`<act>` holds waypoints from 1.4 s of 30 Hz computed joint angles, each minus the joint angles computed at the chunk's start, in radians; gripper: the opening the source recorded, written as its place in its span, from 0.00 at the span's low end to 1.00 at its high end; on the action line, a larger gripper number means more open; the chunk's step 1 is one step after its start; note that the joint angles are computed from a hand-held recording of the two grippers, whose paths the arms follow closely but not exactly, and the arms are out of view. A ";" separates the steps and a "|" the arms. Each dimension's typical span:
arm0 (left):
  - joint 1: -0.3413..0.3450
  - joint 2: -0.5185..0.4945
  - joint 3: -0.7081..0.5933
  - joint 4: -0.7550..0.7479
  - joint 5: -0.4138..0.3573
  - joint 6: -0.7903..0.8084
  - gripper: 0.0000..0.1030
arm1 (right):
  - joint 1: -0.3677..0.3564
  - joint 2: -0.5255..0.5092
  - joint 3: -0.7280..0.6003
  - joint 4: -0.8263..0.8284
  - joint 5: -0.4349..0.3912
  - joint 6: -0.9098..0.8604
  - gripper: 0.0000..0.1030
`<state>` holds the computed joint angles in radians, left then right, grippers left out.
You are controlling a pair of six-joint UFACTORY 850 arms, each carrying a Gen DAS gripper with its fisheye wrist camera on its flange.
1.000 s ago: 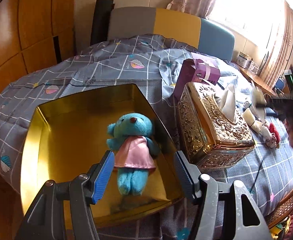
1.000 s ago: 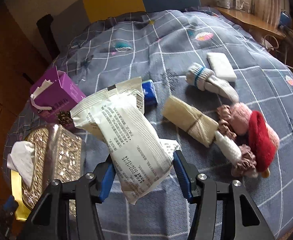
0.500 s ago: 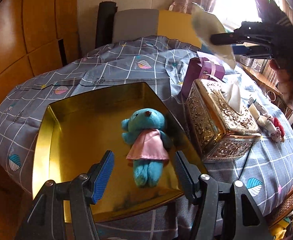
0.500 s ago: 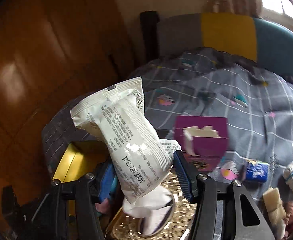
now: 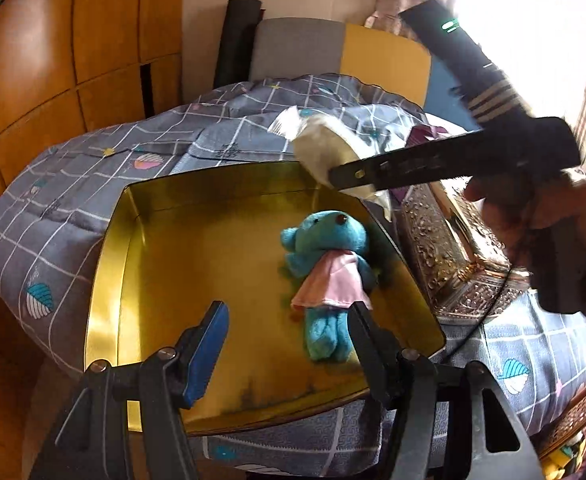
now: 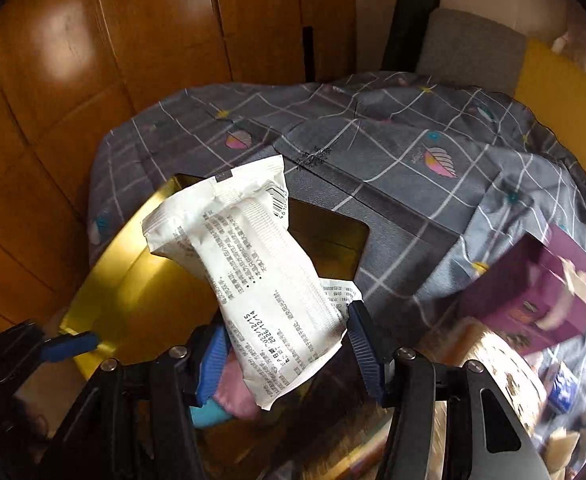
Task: Organize soft objects
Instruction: 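Carry the white packet with the right tool and drop it into the gold tray, then move both tools back to the pile of soft items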
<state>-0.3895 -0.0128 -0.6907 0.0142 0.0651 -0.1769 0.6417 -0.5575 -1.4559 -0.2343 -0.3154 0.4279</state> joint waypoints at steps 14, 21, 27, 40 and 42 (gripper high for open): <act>0.017 0.008 0.009 -0.770 0.034 0.717 0.61 | 0.032 -0.037 -0.014 -0.400 -0.026 0.451 0.75; -0.017 0.021 0.016 -1.107 0.117 1.040 0.61 | 0.086 0.077 0.133 -0.944 -0.097 1.048 0.86; -0.030 0.027 0.016 -1.165 0.122 1.094 0.61 | 0.110 0.174 0.244 -1.177 -0.170 1.332 0.86; -0.073 0.040 0.015 -1.266 0.134 1.210 0.61 | 0.107 0.355 0.437 -1.348 -0.279 1.618 0.94; -0.074 0.041 0.011 -1.274 0.123 1.220 0.61 | 0.103 0.384 0.467 -1.357 -0.307 1.645 0.94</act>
